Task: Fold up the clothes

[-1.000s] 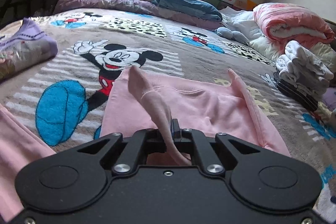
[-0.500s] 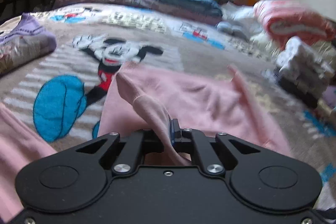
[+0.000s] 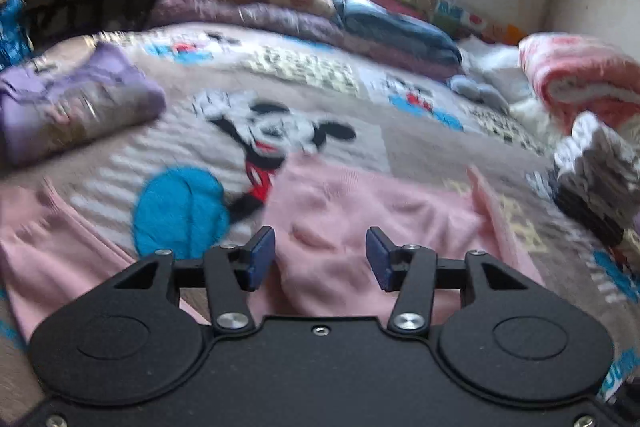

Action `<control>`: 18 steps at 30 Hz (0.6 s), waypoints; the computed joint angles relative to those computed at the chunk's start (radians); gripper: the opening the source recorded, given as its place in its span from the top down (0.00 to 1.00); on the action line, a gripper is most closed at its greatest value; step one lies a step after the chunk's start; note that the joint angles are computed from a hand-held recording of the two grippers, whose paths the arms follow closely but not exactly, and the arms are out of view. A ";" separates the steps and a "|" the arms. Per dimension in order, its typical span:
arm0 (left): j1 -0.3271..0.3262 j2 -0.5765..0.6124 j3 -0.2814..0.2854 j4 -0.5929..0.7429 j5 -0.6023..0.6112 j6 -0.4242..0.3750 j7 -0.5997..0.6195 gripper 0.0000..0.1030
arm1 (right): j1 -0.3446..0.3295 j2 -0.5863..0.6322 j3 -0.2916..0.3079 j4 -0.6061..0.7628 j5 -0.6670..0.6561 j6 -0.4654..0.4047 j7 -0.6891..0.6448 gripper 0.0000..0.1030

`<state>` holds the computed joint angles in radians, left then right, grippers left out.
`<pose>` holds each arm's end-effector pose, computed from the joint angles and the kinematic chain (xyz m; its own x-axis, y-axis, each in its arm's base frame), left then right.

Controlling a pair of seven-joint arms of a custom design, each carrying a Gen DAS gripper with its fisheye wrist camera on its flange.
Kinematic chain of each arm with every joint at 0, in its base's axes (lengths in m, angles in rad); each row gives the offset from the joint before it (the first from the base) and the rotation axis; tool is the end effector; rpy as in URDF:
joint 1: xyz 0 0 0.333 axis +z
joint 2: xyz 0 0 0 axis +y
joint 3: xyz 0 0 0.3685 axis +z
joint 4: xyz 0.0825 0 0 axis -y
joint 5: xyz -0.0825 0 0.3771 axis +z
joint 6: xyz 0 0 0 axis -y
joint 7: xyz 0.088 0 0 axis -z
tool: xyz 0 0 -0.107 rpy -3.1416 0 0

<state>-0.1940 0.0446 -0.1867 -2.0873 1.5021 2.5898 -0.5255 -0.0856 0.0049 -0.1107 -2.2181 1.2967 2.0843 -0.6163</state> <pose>0.5309 -0.2312 0.4953 0.3691 -0.9001 0.2315 -0.3875 -0.3755 -0.8419 0.5278 -0.0558 0.4486 0.9051 -0.4139 0.0972 -0.1259 -0.4793 -0.8685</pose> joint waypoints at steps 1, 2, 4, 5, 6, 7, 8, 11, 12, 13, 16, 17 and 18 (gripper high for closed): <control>-0.001 -0.005 0.000 0.005 0.010 0.001 -0.004 0.53 | -0.002 0.001 -0.002 -0.002 -0.003 -0.011 -0.008 0.44; 0.002 -0.002 0.002 0.017 0.029 0.027 -0.016 0.53 | -0.006 0.003 -0.005 -0.002 -0.008 -0.029 -0.011 0.43; 0.010 0.030 0.007 0.073 0.058 0.110 -0.016 0.53 | -0.015 0.007 -0.011 0.001 -0.018 -0.065 -0.015 0.42; 0.011 0.061 0.009 0.113 0.055 0.143 0.005 0.53 | -0.018 0.008 -0.012 0.001 -0.025 -0.075 -0.018 0.40; 0.010 0.092 0.012 0.155 0.049 0.177 0.030 0.53 | -0.020 0.009 -0.011 0.001 -0.032 -0.083 -0.022 0.39; 0.008 0.124 0.016 0.197 0.036 0.210 0.060 0.53 | -0.021 0.011 -0.011 0.002 -0.037 -0.090 -0.022 0.39; 0.005 0.161 0.021 0.242 0.007 0.237 0.101 0.53 | -0.022 0.013 -0.011 0.005 -0.042 -0.096 -0.019 0.37; 0.004 0.273 0.025 0.372 -0.173 0.286 0.325 0.55 | -0.033 0.039 -0.014 0.039 -0.068 -0.146 0.032 0.37; 0.009 0.311 0.015 0.416 -0.245 0.295 0.413 0.58 | -0.037 0.047 -0.014 0.050 -0.074 -0.160 0.045 0.37; 0.018 0.349 -0.001 0.458 -0.320 0.297 0.503 0.60 | -0.040 0.054 -0.013 0.059 -0.081 -0.173 0.056 0.36; 0.060 0.450 -0.076 0.565 -0.545 0.248 0.758 0.66 | -0.051 0.069 -0.011 0.078 -0.099 -0.209 0.080 0.34; 0.073 0.477 -0.098 0.591 -0.602 0.241 0.815 0.66 | -0.054 0.073 -0.011 0.085 -0.104 -0.221 0.087 0.33; 0.072 0.493 -0.100 0.606 -0.635 0.237 0.837 0.66 | -0.057 0.078 -0.010 0.091 -0.109 -0.230 0.095 0.33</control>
